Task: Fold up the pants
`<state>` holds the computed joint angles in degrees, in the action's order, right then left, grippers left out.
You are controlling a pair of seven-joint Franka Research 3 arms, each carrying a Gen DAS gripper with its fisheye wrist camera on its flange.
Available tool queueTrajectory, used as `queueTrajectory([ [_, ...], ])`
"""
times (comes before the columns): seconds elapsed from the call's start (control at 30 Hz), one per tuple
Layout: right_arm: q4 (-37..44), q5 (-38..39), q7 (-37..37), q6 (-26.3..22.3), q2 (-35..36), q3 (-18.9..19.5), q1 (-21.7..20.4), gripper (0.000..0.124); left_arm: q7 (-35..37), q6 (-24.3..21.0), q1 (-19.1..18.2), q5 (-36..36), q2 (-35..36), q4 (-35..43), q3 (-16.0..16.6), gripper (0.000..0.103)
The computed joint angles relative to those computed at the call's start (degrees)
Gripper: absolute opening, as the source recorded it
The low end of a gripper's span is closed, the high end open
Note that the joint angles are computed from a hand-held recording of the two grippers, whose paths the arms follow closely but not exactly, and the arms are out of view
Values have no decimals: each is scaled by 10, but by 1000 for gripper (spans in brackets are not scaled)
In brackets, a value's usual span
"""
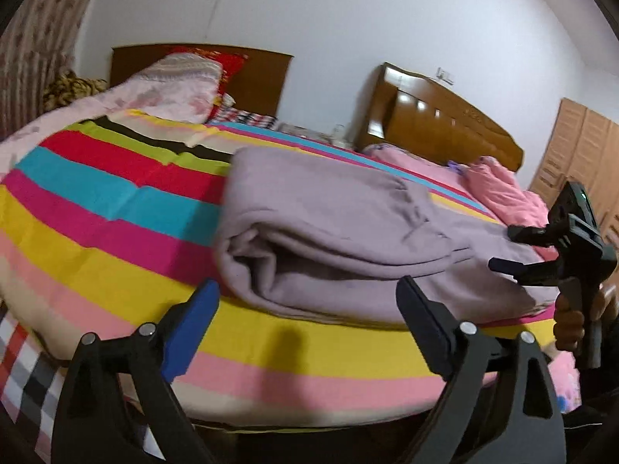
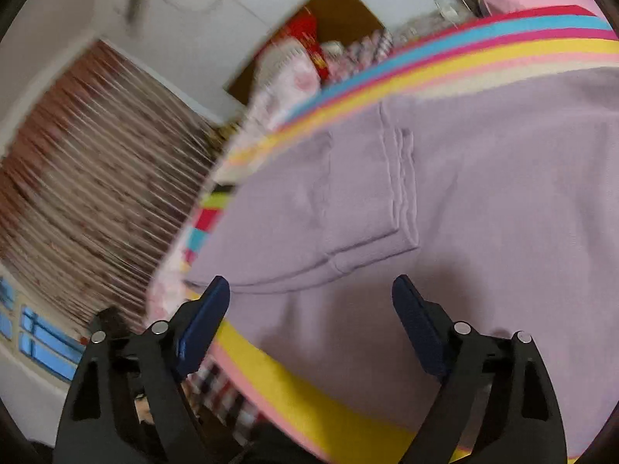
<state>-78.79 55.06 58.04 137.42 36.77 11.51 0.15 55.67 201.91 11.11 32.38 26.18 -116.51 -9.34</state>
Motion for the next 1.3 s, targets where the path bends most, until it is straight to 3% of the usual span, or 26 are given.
queueTrajectory([
  [0.07, 23, -28, 39, 7, 16, -14, 19, 75, 28, 6, -41, -32, 0, -4, 34, 99],
  [0.17, 79, -68, 98, 3, 50, -22, 35, 74, 75, 11, -75, -56, 3, -10, 59, 100],
  [0.3, 121, -86, 145, 6, 79, -10, 31, 74, 72, 0, -38, -33, 20, -3, 21, 100],
  [0.4, 112, -86, 160, 14, 74, -3, 24, 70, 81, 19, -41, -40, 18, -15, 28, 101],
  [0.5, 60, -118, 179, 34, 38, -23, 35, 58, 86, 24, -45, -53, 9, -31, 38, 101],
  [0.67, 27, -178, 226, 105, 19, -57, 62, 59, 60, 54, -18, -43, 10, -42, 26, 101],
  [0.73, 69, -188, 237, 81, 46, -48, 52, 62, 54, 53, -20, -42, 9, -42, 29, 101],
  [0.8, 96, -192, 216, 61, 63, -32, 43, 75, 46, 54, -14, -28, 9, -41, 23, 101],
  [0.87, 117, -215, 208, 29, 70, -34, 48, 77, 49, 53, -21, -29, 9, -40, 29, 101],
  [0.93, 136, -184, 171, -24, 80, -1, 21, 76, 57, 55, -29, -34, 7, -44, 36, 101],
  [1.0, 144, -156, 152, -52, 86, 9, 9, 68, 53, 56, -23, -28, 7, -44, 33, 101],
  [1.07, 147, -145, 158, -31, 92, 0, 13, 62, 48, 57, -19, -24, 9, -41, 31, 101],
  [1.2, 177, -156, 173, -10, 113, -13, 31, 61, 47, 50, -20, -22, 8, -38, 32, 101],
  [1.23, 179, -169, 177, 1, 114, -21, 41, 53, 47, 47, -22, -23, 8, -37, 32, 101],
  [1.27, 184, -169, 170, -1, 120, -14, 39, 31, 48, 46, -23, -23, 8, -37, 32, 101],
  [1.3, 178, -159, 160, 2, 119, -3, 32, 24, 45, 44, -20, -21, 8, -35, 30, 101],
])
